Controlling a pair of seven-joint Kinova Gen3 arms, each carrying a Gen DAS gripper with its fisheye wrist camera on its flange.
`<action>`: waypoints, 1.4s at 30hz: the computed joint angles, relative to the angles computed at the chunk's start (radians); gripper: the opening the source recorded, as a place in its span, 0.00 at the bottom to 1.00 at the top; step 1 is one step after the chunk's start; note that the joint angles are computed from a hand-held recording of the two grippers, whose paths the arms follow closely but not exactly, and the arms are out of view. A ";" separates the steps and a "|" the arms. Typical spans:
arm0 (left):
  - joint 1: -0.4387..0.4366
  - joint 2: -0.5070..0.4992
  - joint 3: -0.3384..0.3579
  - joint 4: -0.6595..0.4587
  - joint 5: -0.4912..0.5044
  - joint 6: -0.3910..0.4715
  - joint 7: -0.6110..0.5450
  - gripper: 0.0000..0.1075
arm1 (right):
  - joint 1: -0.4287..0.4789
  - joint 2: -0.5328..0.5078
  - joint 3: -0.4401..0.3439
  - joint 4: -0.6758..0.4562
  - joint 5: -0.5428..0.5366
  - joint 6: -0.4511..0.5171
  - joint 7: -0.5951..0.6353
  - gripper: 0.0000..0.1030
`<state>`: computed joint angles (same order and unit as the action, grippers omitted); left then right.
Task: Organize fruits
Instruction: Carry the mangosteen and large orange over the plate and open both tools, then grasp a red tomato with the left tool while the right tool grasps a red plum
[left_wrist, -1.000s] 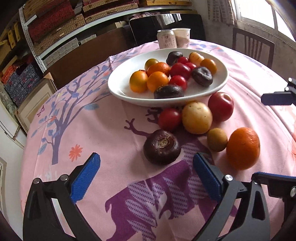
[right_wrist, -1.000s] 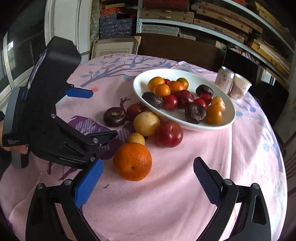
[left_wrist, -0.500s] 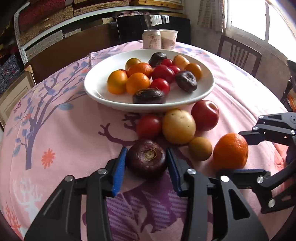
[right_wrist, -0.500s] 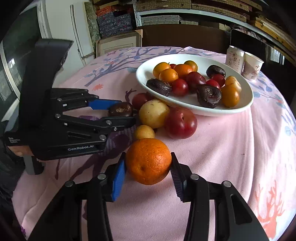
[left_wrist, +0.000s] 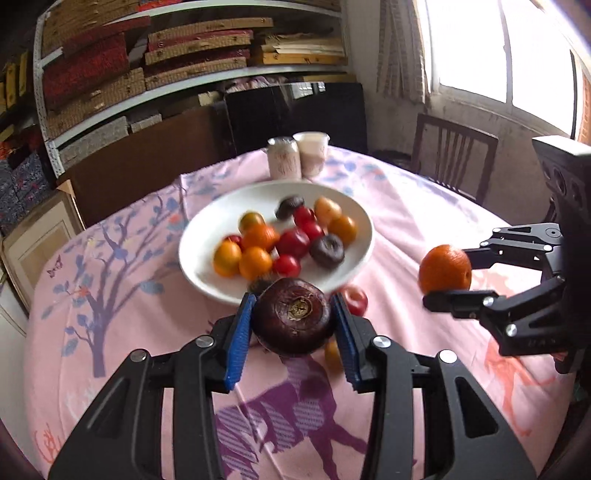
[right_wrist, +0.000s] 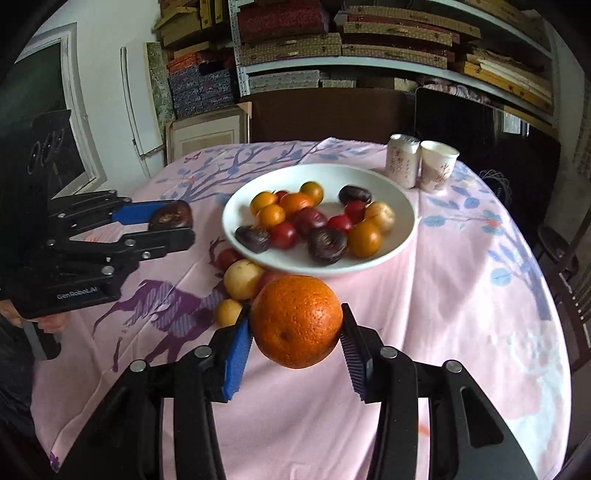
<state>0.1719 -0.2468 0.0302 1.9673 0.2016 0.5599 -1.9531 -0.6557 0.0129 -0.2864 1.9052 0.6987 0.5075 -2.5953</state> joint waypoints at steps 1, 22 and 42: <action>0.005 0.011 -0.002 -0.021 -0.015 -0.003 0.035 0.38 | 0.000 0.001 0.013 -0.011 0.041 0.003 -0.011 0.45; -0.108 0.471 0.045 -0.364 -0.059 -0.051 0.264 0.38 | 0.096 0.378 0.145 -0.411 -0.350 -0.111 0.402 0.47; -0.082 0.134 -0.040 -0.026 -0.074 -0.091 0.156 0.91 | 0.054 0.098 0.143 -0.022 -0.339 -0.223 0.351 0.96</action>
